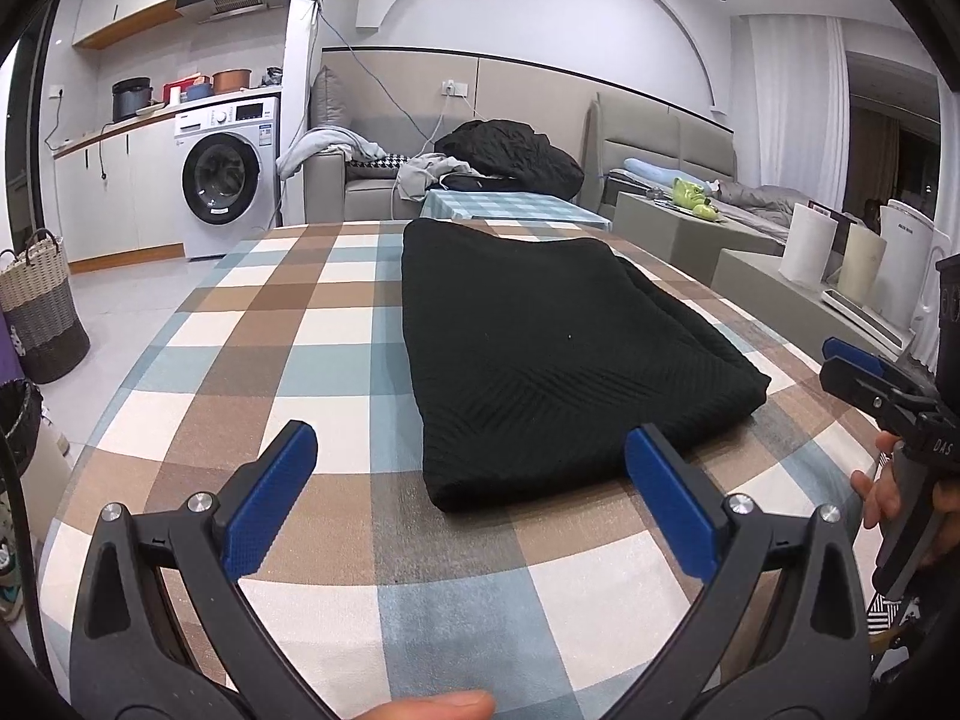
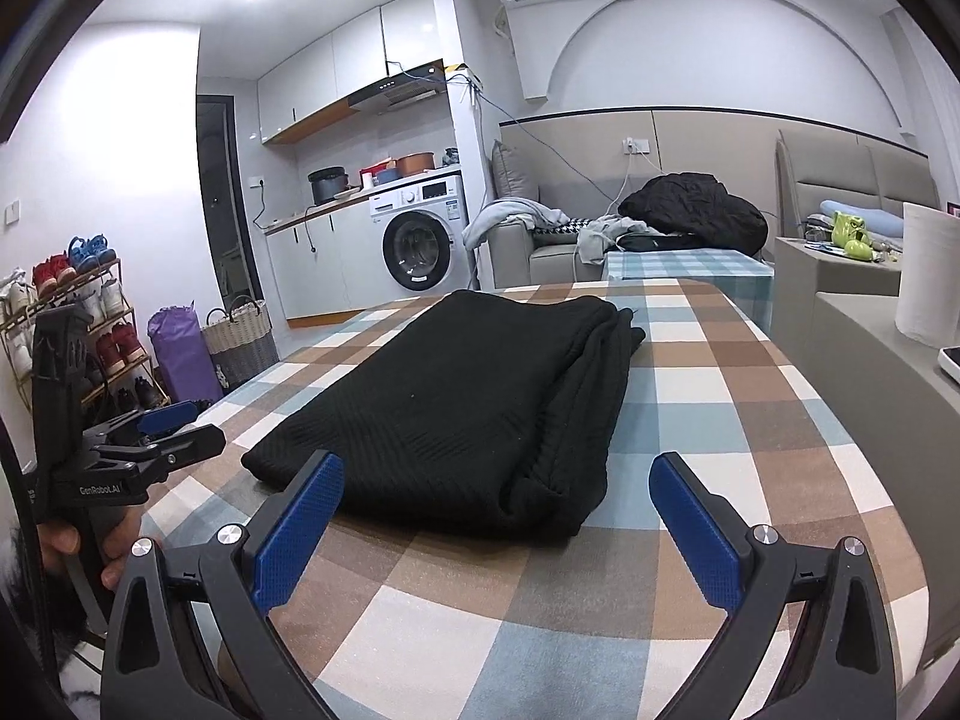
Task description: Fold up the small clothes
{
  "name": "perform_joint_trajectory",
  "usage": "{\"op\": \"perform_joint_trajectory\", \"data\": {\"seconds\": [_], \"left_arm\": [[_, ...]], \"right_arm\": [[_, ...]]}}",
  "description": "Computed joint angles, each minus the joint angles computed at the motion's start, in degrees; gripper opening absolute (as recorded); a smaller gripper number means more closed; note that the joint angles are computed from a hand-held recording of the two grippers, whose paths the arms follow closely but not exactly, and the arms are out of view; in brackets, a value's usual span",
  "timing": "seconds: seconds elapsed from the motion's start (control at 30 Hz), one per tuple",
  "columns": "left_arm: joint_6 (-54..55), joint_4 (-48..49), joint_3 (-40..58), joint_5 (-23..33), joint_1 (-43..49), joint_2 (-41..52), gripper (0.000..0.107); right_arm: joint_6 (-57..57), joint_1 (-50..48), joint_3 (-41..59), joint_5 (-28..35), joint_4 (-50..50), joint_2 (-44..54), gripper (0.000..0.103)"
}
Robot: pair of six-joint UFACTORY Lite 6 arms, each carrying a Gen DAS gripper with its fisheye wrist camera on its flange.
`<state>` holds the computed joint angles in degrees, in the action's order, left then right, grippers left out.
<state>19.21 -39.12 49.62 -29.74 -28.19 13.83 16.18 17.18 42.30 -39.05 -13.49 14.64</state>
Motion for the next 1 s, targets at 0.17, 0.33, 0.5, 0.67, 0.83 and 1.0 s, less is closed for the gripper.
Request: {"op": "perform_joint_trajectory", "data": {"seconds": [0.17,0.33,0.5,0.67,0.83,1.0], "left_arm": [[-0.2,0.3,-0.1,0.1,0.1,0.0,0.102],[-0.1,0.2,-0.3,0.0,0.1,-0.2,0.102],[-0.1,0.1,-0.3,-0.1,0.1,-0.1,0.102],[-0.2,0.3,-0.3,0.0,0.1,-0.1,0.102],[-0.1,0.2,-0.3,-0.1,0.1,-0.1,0.102],[-0.3,0.3,-0.3,0.0,0.1,-0.1,0.102]], "right_arm": [[0.5,-0.3,0.2,-0.2,-0.3,0.3,0.103],[0.4,-0.3,0.2,-0.2,-0.1,0.5,0.103],[0.4,-0.5,0.3,-0.3,-0.3,0.5,0.103],[0.4,-0.5,0.3,-0.3,-0.3,0.6,0.103],[0.5,-0.5,0.3,-0.2,-0.4,0.5,0.103],[0.4,-0.5,0.2,-0.3,-0.3,0.5,0.103]]}}
